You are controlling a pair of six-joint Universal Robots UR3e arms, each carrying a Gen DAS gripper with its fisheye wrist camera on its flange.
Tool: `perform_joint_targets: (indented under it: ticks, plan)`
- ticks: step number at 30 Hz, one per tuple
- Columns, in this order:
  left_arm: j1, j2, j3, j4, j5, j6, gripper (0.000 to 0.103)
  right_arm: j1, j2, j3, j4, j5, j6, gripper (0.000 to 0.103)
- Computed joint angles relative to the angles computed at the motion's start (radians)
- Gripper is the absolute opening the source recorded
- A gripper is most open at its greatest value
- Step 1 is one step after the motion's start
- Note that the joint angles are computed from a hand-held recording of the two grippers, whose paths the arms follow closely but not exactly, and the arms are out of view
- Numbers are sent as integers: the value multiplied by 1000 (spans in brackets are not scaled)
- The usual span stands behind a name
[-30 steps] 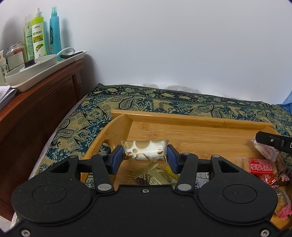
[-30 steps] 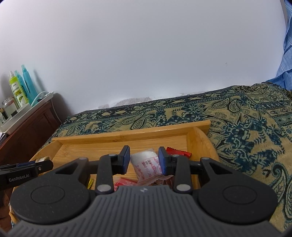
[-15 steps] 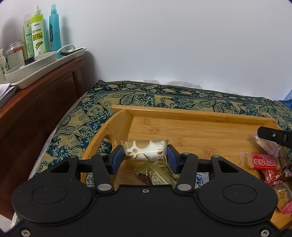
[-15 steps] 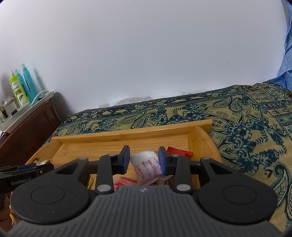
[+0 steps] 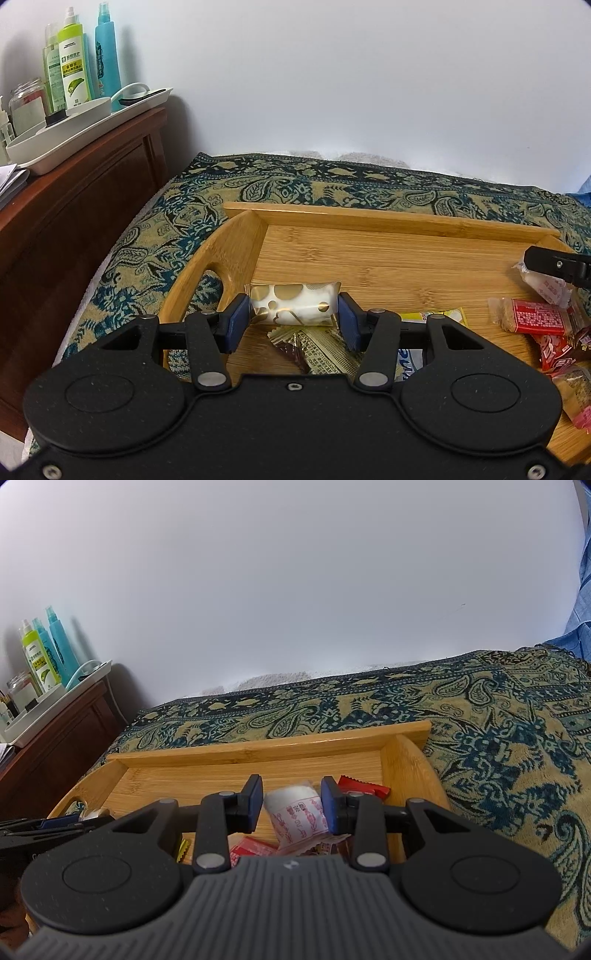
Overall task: Organize snacks
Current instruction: 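Lower gold-dotted pack and white bag into the tray with both grippers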
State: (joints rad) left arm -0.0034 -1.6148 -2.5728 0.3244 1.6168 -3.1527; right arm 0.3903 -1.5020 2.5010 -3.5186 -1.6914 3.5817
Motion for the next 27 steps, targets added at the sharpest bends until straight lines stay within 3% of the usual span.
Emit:
perform_joint_targets:
  ticks: [13,21,27]
  plan:
    - [13,52,-13,-43,-24,10,53,-36,-31,33,-18,47,-2,46]
    - [20,162,-43,-88,-48,1,65,-24,-94,51,-5,42,11,46]
    - [17,294,-80,-149,-57,14,75,59,-153,41,41,-52,-3,61]
